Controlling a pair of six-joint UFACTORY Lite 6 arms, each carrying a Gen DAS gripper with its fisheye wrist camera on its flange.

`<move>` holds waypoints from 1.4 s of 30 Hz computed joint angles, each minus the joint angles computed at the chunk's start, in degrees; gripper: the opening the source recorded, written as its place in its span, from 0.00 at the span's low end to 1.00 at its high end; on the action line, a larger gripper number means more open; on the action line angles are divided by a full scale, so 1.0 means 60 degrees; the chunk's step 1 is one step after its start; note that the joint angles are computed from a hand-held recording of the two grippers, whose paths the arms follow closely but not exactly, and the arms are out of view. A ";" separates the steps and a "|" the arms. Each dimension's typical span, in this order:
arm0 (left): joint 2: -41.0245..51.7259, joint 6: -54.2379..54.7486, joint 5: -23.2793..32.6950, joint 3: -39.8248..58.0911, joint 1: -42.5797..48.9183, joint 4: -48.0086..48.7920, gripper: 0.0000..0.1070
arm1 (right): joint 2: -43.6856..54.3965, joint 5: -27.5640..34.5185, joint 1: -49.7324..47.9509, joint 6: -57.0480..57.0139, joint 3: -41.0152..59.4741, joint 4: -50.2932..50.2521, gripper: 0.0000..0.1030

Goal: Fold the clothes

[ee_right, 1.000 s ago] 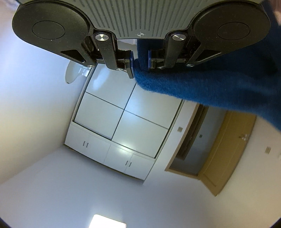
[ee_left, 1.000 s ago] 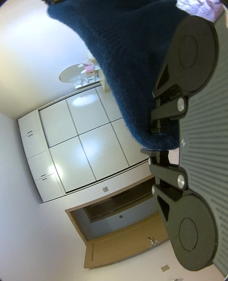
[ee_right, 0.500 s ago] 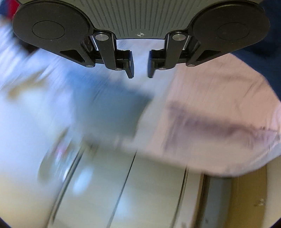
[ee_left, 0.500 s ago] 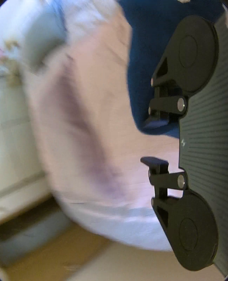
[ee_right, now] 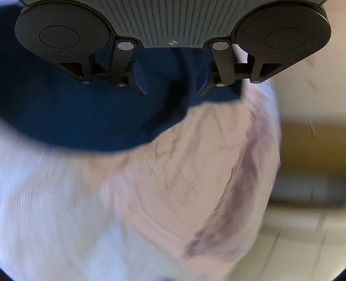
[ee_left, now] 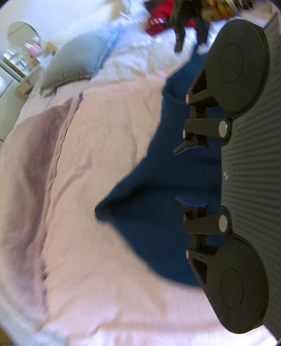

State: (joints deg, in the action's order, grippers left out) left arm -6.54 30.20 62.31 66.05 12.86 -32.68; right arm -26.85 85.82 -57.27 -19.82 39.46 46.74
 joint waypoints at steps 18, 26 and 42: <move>0.6565 0.1172 -0.1653 0.3737 -0.0362 -0.3087 0.02 | 0.2751 -0.8152 0.5427 0.0448 -0.0631 0.4336 0.03; 0.9316 -0.0928 -0.1392 0.9423 -0.1363 -0.1778 0.10 | 0.7718 -0.8551 0.6452 0.0170 0.6253 0.3769 0.07; 0.7227 0.1172 -0.1244 0.3955 -0.1756 -0.2168 0.04 | 0.7432 -0.6523 0.7183 -0.1804 0.4091 0.1744 0.07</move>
State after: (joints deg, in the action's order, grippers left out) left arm 36.82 37.23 54.85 89.78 2.33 -45.69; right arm 17.74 46.68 -14.17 -30.64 64.01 57.21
